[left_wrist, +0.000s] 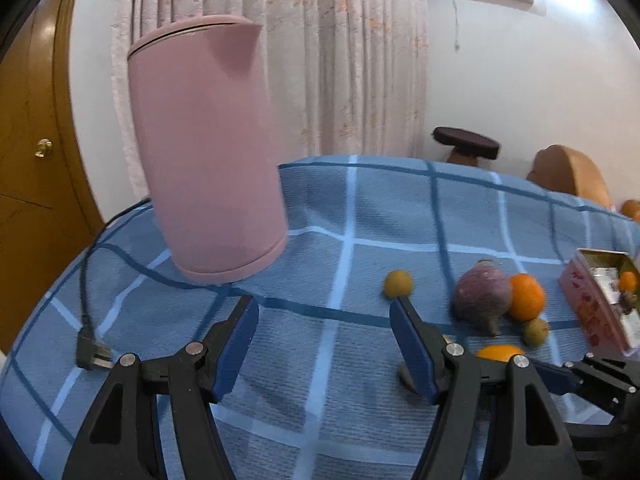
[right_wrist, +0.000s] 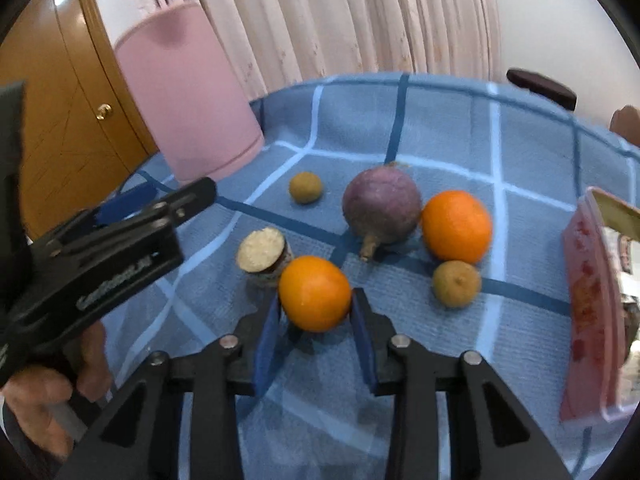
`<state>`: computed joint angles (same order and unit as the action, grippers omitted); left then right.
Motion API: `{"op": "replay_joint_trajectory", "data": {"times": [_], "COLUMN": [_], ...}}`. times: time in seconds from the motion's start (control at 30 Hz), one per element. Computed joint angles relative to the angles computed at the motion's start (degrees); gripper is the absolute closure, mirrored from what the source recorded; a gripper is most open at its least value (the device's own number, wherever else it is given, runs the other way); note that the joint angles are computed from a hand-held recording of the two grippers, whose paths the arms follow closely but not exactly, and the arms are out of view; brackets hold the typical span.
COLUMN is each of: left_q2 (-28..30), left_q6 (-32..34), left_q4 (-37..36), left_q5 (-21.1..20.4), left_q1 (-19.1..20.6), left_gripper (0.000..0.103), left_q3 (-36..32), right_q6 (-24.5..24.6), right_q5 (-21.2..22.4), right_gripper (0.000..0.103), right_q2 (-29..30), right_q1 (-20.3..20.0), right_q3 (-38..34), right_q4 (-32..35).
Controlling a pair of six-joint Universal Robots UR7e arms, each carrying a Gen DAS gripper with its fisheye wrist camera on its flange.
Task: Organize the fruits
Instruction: 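Grasp the rice-topped jar with the left gripper while the right lifts the orange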
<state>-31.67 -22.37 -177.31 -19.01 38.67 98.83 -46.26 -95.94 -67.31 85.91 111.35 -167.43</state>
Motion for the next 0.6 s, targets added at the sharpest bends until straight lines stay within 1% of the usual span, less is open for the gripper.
{"op": "replay_joint_trajectory", "data": {"times": [0.07, 0.1, 0.17, 0.2, 0.27, 0.33, 0.4, 0.5, 0.53, 0.57, 0.6], "left_q2": [0.3, 0.5, 1.2, 1.5, 2.4, 3.2, 3.4, 3.1, 3.0, 2.9, 2.8], "left_q6": [2.8, 4.5, 6.8, 7.0, 7.2, 6.5, 2.8, -1.3, -2.8, -4.2, -5.2], "left_q4": [-2.9, -4.1, -4.0, -3.0, -0.1, 4.5, 12.5, 18.6, 20.9, 22.7, 24.2], "left_q5": [-2.6, -4.5, -6.7, -7.0, -7.6, -7.6, -7.9, -9.2, -9.4, -9.6, -10.2], "left_q1": [-0.1, -0.1, -0.3, -0.3, -0.2, 0.0, 0.7, 1.5, 1.8, 2.1, 2.4], "left_gripper": [0.034, 0.034, 0.034, 0.034, 0.034, 0.034, 0.034, 0.034, 0.035, 0.047, 0.054], "left_q3": [-0.1, -0.2, -1.1, -1.6, -3.0, -4.8, -6.8, -8.1, -8.6, -9.0, -9.4], "right_q6": [-2.0, -2.3, -2.7, -2.7, -1.8, -1.0, -0.7, 0.2, 0.2, 0.1, -0.1], "right_q5": [1.0, 1.3, 1.5, 1.5, 1.6, 1.0, -0.2, -0.7, -0.7, -0.4, -0.2], "right_gripper": [0.065, 0.065, 0.065, 0.065, 0.065, 0.065, 0.065, 0.065, 0.065, 0.065, 0.065], "right_q2": [-1.6, -2.0, -2.7, -2.6, -2.7, -2.0, -1.6, -1.5, -1.6, -1.9, -2.0], "right_q1": [-0.5, -0.7, -1.1, -1.1, -1.4, -1.4, -1.3, -1.2, -1.2, -1.4, -1.3], "right_q3": [2.0, 2.6, 3.9, 4.1, 3.8, 2.9, 2.1, 1.5, 1.4, 1.7, 1.9], "right_q4": [-4.4, -6.5, -13.3, -15.8, -19.0, -20.1, -20.5, -19.6, -19.5, -19.6, -19.9]}}
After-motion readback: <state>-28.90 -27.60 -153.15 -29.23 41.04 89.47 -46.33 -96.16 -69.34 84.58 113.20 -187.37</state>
